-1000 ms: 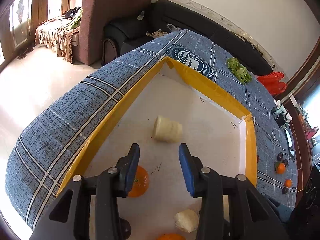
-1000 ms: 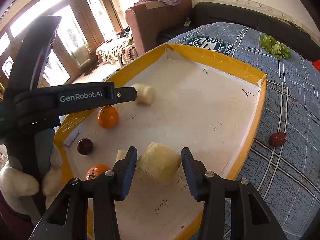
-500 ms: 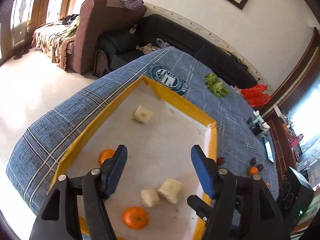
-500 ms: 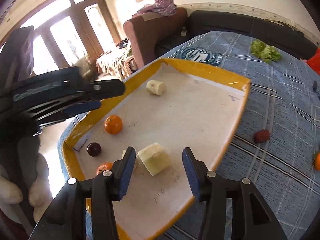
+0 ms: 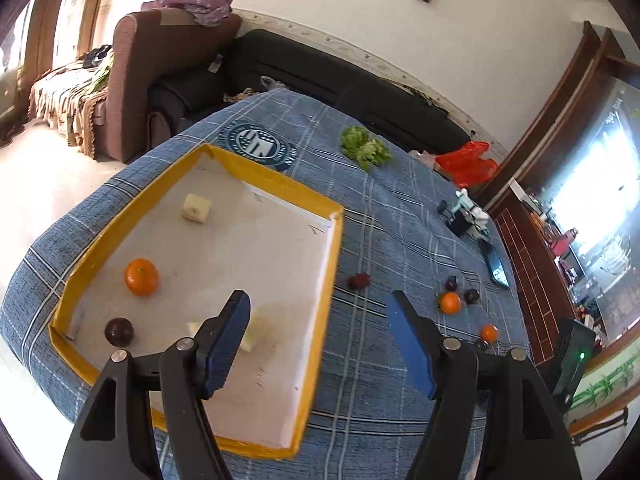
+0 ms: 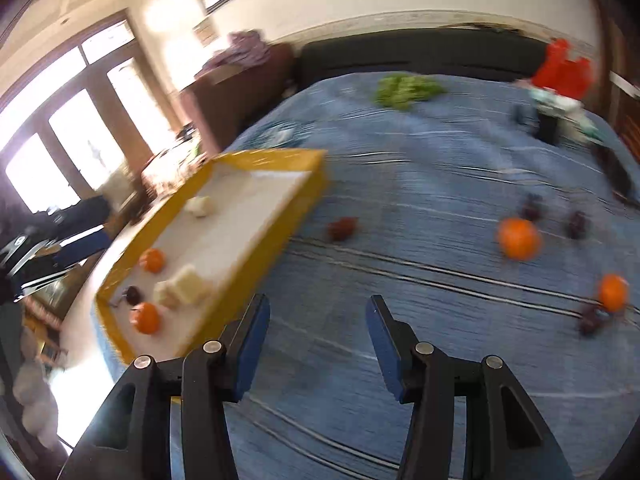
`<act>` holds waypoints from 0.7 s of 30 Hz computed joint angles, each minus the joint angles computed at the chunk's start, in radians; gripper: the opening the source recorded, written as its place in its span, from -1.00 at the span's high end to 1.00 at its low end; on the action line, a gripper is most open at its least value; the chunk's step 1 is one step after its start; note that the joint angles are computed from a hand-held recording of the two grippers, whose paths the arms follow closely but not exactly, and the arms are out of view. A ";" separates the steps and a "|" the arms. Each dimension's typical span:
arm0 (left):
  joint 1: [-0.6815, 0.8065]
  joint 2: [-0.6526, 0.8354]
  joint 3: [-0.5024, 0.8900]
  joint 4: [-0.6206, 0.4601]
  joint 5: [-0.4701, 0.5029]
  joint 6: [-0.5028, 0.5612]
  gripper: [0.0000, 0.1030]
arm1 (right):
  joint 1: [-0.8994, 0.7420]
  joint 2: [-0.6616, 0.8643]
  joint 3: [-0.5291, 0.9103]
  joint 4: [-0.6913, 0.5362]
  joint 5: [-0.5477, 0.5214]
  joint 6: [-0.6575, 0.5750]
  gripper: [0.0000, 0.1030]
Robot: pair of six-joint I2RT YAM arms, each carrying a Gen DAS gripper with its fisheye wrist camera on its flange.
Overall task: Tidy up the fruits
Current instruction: 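Move both open tools back toward the remaining fruit on the blanket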
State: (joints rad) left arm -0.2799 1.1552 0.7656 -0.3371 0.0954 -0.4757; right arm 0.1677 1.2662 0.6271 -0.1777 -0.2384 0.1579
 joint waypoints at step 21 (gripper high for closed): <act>-0.321 0.312 0.181 0.033 -0.134 -0.045 -0.42 | -0.619 0.190 0.060 -0.045 -0.231 -0.208 -0.06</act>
State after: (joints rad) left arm -0.6010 1.4669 0.9461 -0.3037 -0.0381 -0.5211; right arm -0.4510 1.4562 0.6867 -0.2232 -0.4697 -0.0503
